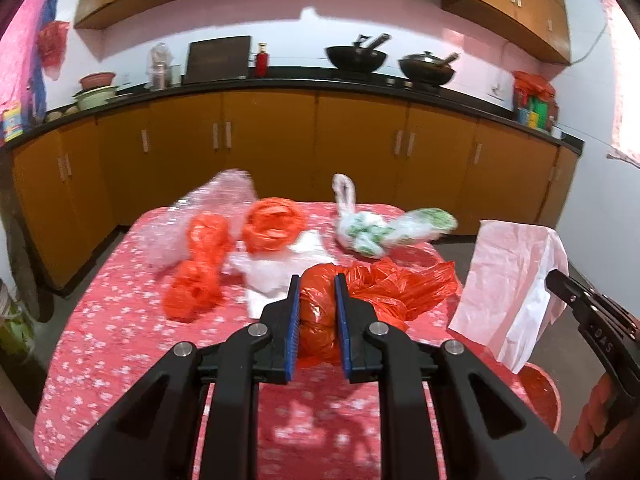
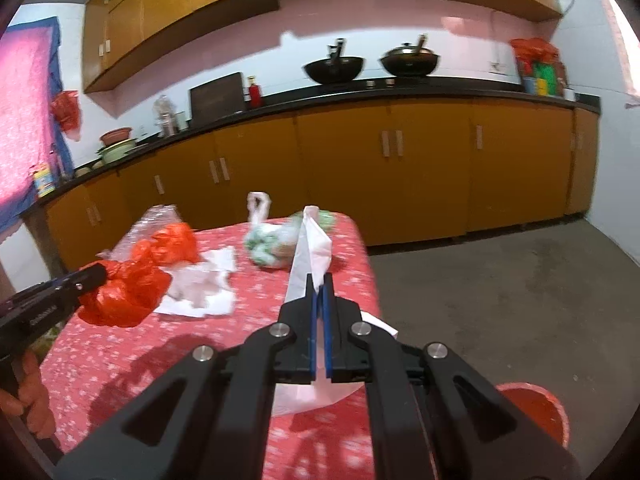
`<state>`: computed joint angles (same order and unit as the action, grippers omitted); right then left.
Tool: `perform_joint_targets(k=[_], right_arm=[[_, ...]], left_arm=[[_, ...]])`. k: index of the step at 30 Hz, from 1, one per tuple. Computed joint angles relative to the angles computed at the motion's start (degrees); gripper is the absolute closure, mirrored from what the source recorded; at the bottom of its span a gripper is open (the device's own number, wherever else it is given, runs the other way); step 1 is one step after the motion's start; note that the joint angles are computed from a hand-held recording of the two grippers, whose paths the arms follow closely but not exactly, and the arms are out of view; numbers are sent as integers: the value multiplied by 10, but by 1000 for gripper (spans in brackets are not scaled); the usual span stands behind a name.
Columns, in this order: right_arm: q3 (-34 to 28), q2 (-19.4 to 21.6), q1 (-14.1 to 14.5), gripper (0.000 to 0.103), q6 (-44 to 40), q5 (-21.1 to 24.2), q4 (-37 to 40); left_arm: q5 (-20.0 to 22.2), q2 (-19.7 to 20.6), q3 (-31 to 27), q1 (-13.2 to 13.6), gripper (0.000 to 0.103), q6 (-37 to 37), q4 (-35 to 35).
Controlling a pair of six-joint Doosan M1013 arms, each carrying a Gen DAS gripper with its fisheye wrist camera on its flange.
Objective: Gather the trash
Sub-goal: 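Carry the red and white bags toward the wastebasket, then lower both bags over the orange wastebasket and open both tools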
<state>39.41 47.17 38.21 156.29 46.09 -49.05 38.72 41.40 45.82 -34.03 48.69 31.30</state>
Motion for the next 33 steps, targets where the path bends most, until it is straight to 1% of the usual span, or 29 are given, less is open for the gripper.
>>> perform_joint_targets(k=[2,5,11,18,21,24,30,33], right_arm=[[34,-17,-3,99,29,7,-18],[67,-34,-6,99,58,18,-34],[149,-73,-13,99,128,45,-68],[225,-108,-20,99,184,82,-78],[257,-121,-23,99,204,91,-72],[284,-130,-26,99,218,96,-59],[324,-142,-32,99,229,90,-32],[341,-145,-36,99,233,82,-20]], left_arm=[[-3,4,-7,-6,87,19,-17],[-6,13,-20,-14,87,49,-43],[0,31,-50,-29,87,105,-102],[10,56,-84,-51,87,174,-169],[26,71,-105,-62,87,203,-200],[51,91,-134,-72,87,232,-225],[106,132,-195,-90,87,266,-244],[140,158,-237,-96,87,280,-251]])
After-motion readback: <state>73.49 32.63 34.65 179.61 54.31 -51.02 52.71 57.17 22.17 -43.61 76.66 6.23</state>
